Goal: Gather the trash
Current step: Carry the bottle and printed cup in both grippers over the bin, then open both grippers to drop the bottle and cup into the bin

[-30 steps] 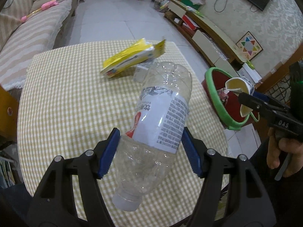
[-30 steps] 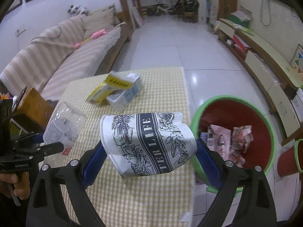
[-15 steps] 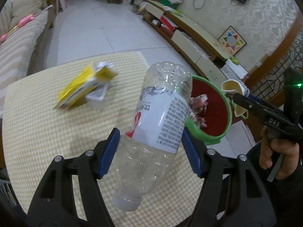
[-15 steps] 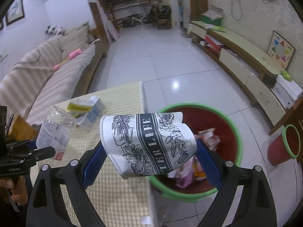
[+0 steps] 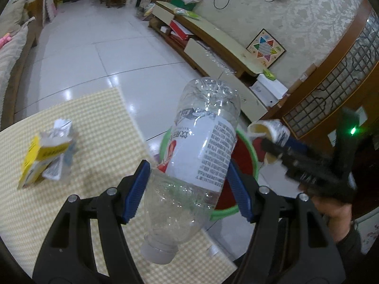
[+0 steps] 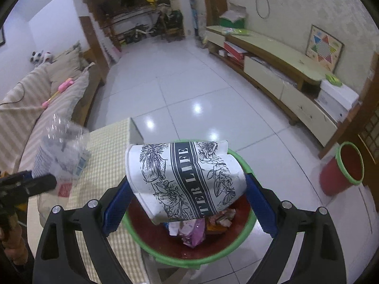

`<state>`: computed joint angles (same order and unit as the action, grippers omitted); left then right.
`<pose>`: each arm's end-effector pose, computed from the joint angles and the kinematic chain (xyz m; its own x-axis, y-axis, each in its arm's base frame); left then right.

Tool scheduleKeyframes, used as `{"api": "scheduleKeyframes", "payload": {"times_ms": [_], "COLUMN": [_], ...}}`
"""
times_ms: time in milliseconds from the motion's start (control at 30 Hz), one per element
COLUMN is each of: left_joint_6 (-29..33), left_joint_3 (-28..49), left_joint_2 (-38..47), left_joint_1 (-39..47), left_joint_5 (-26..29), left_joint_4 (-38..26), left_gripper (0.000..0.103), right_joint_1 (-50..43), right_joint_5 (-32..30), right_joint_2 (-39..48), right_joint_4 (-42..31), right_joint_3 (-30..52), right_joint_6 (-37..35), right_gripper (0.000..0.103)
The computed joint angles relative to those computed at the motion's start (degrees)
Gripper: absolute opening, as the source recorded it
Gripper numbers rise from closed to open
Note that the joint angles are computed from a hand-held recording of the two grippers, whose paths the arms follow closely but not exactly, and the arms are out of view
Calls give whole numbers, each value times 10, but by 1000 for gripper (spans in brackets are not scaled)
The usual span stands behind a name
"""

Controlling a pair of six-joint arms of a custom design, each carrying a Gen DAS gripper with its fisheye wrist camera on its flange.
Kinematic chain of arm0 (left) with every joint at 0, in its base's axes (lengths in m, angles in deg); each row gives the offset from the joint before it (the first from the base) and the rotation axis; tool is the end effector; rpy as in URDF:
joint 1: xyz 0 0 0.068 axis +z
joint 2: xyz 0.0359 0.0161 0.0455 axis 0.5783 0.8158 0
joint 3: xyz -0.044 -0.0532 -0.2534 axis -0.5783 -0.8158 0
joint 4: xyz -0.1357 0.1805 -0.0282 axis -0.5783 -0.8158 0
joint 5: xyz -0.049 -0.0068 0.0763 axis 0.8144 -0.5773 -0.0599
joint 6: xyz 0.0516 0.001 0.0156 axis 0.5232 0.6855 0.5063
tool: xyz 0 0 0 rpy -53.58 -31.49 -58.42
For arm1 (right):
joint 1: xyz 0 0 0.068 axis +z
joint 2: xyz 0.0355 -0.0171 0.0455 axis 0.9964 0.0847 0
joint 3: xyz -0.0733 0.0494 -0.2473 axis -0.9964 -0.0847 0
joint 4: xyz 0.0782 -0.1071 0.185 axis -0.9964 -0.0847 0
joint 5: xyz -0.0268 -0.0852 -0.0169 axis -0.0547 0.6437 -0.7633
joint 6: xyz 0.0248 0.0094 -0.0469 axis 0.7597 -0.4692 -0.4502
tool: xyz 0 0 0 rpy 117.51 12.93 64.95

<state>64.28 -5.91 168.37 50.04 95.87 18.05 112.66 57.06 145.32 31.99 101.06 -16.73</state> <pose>0.2190 0.0356 0.3160 -0.8367 0.1059 -0.5373 0.3499 0.8582 -0.3756 0.1818 0.0869 0.3154 -0.7850 0.1017 -0.6111 0.0162 0.9895 0.1439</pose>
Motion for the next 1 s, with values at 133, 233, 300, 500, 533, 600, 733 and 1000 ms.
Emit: {"api": "scheduleKeyframes", "payload": {"times_ms": [133,233,300,500,533,600,733,1000], "left_joint_6": [-56,-85,-109,-160,-166,-192,-208,-235], "left_joint_3": [8,11,12,18,21,34,48,60], "left_joint_2": [14,21,29,52,56,68,84,102], "left_joint_1": [-53,-85,-107,-148,-154,-178,-194,-216], "left_joint_5": [-6,-12,-18,-20,-22,-33,-38,-52], "left_joint_4": [29,44,56,79,81,93,99,111], "left_gripper": [64,64,64,64,64,64,64,71], "right_joint_1": [-21,-35,-41,-41,-41,-56,-55,-59], "right_joint_5": [-9,-18,-22,-28,-29,-39,-41,-45], "right_joint_2": [2,6,8,17,18,26,29,34], "right_joint_4": [3,7,9,14,14,17,17,18], "right_joint_3": [-12,-23,-27,-32,-33,-28,-28,-26], "right_joint_6": [-8,-9,-10,-6,-5,-15,-15,-21], "right_gripper": [87,87,87,87,87,87,87,88]}}
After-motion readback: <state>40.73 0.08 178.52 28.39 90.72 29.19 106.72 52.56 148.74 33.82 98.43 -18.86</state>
